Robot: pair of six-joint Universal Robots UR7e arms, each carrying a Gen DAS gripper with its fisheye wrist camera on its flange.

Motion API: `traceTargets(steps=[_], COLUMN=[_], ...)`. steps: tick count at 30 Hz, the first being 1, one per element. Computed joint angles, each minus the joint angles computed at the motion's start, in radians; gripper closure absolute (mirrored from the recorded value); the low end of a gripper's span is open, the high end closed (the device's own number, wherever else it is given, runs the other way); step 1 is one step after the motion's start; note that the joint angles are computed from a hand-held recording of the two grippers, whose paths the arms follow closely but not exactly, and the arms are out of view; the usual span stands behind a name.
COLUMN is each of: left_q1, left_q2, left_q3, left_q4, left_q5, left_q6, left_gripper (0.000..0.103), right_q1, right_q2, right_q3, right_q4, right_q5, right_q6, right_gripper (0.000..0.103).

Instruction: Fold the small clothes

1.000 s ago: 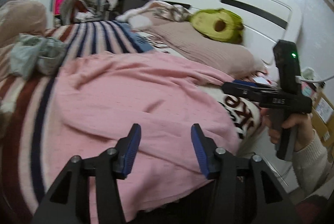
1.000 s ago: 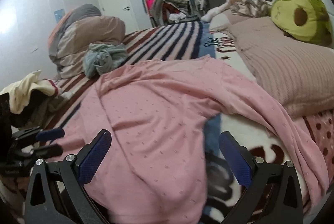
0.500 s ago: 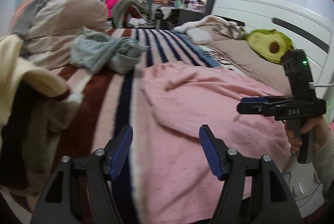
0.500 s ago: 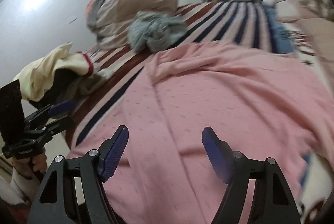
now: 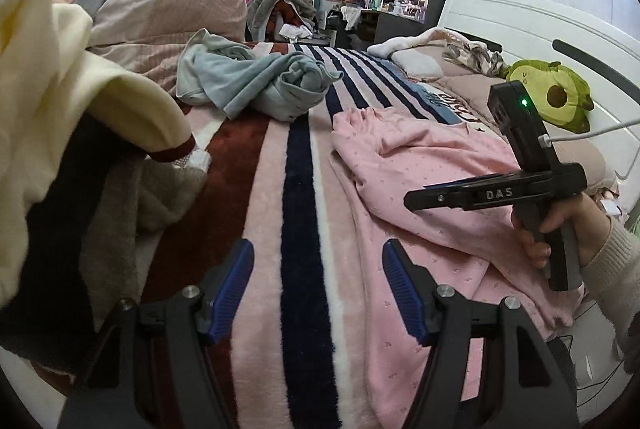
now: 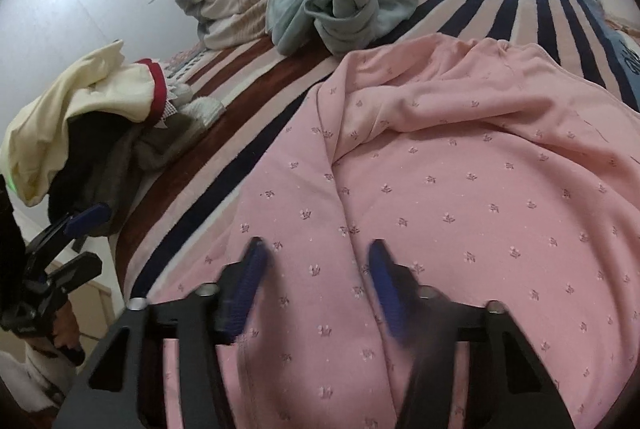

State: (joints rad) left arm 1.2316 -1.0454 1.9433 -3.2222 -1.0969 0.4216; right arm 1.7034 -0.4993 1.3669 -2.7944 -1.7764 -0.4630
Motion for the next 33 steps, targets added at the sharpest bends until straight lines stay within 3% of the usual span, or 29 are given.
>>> traceTargets(steps=[3, 5, 13, 17, 20, 25, 28, 29, 31, 33], left_q1=[0.002, -0.004, -0.03, -0.044, -0.049, -0.042, -0.038, -0.035, -0.031, -0.028], left_q2=[0.001, 0.004, 0.004, 0.011, 0.017, 0.029, 0.035, 0.036, 0.034, 0.032], left_q3=[-0.005, -0.004, 0.014, 0.016, 0.017, -0.002, -0.014, -0.016, -0.019, -0.019], left_q4=[0.017, 0.015, -0.004, -0.016, -0.027, -0.005, 0.0, 0.0, 0.001, 0.004], left_q5=[-0.007, 0.003, 0.017, 0.019, 0.015, 0.008, 0.017, 0.017, 0.014, 0.011], left_q6=[-0.024, -0.027, -0.03, -0.027, -0.027, -0.026, -0.015, -0.015, -0.025, -0.031], left_gripper=[0.04, 0.04, 0.04, 0.04, 0.038, 0.037, 0.037, 0.037, 0.037, 0.037], right_q1=[0.0, -0.001, -0.007, -0.019, -0.012, -0.029, -0.029, -0.028, -0.025, -0.019], right_q2=[-0.002, -0.015, -0.076, -0.092, -0.092, -0.079, -0.065, -0.064, -0.062, -0.062], right_q3=[0.003, 0.024, 0.123, 0.114, 0.118, 0.094, 0.092, 0.091, 0.089, 0.097], right_q4=[0.002, -0.019, -0.154, -0.107, -0.106, 0.019, 0.024, 0.024, 0.028, 0.01], right_q5=[0.006, 0.015, 0.018, 0.043, 0.029, 0.05, 0.054, 0.06, 0.064, 0.054], right_q6=[-0.014, -0.024, -0.029, -0.011, -0.024, -0.009, -0.029, -0.034, -0.043, -0.051], right_gripper=[0.092, 0.097, 0.102, 0.096, 0.068, 0.067, 0.067, 0.071, 0.094, 0.098])
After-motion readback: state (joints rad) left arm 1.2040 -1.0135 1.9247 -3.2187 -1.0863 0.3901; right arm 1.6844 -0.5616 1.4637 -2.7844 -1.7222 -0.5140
